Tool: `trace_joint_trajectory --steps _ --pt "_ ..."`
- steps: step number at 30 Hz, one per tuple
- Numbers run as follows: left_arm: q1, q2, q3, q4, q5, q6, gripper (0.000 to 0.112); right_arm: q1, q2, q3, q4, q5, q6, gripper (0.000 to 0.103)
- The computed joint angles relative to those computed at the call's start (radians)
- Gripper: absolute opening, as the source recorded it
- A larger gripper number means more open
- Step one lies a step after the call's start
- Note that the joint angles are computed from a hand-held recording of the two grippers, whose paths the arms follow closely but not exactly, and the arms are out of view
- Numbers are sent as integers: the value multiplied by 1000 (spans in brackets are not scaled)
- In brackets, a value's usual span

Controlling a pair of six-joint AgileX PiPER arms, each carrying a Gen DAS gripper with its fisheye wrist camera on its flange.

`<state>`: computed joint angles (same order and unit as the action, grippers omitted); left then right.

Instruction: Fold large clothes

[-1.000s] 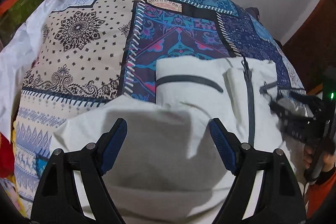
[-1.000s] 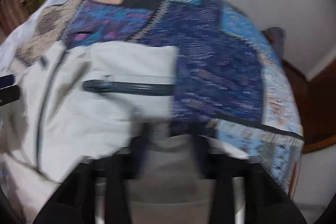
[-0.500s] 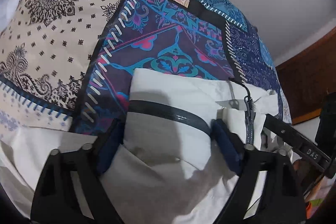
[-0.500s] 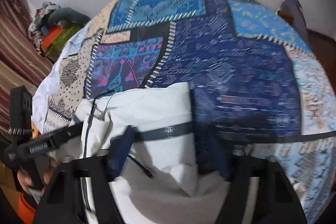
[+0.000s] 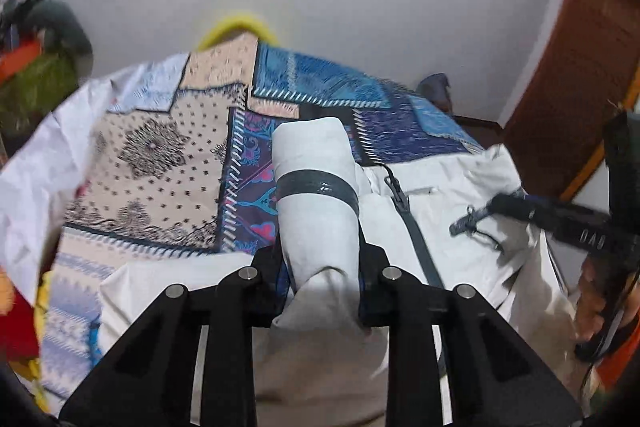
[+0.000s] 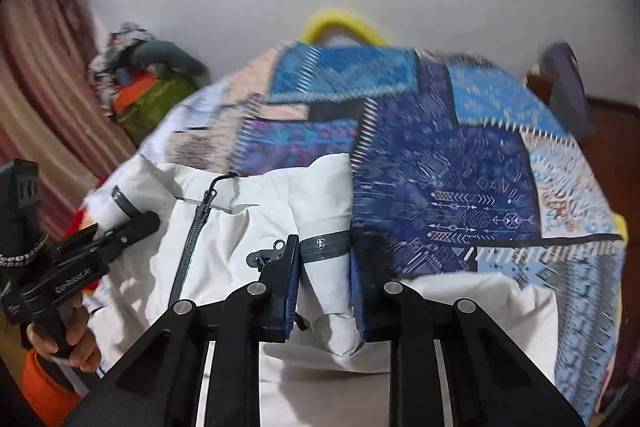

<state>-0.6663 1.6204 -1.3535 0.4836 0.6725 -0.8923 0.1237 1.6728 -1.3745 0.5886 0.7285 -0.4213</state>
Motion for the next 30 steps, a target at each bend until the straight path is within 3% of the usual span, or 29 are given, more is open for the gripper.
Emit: trace_joint_trajectory --steps 5,9,16,20,23,28,30 --pt "-157 -140 111 135 99 -132 28 -11 -231 138 51 57 -62 19" --pt "-241 -223 176 126 145 -201 32 7 -424 261 30 87 -66 19" --pt "-448 -351 302 89 241 -359 52 -69 -693 470 54 227 -76 19" --pt "-589 -357 370 63 309 -421 62 -70 -840 614 13 273 -58 20" --pt "-687 -316 408 22 369 -449 62 21 -946 706 -107 280 50 20" --pt "-840 -247 477 -45 439 -524 62 64 -1055 790 -193 401 120 27" --pt "-880 -281 519 -73 449 -577 62 95 -1092 796 -239 456 161 30"
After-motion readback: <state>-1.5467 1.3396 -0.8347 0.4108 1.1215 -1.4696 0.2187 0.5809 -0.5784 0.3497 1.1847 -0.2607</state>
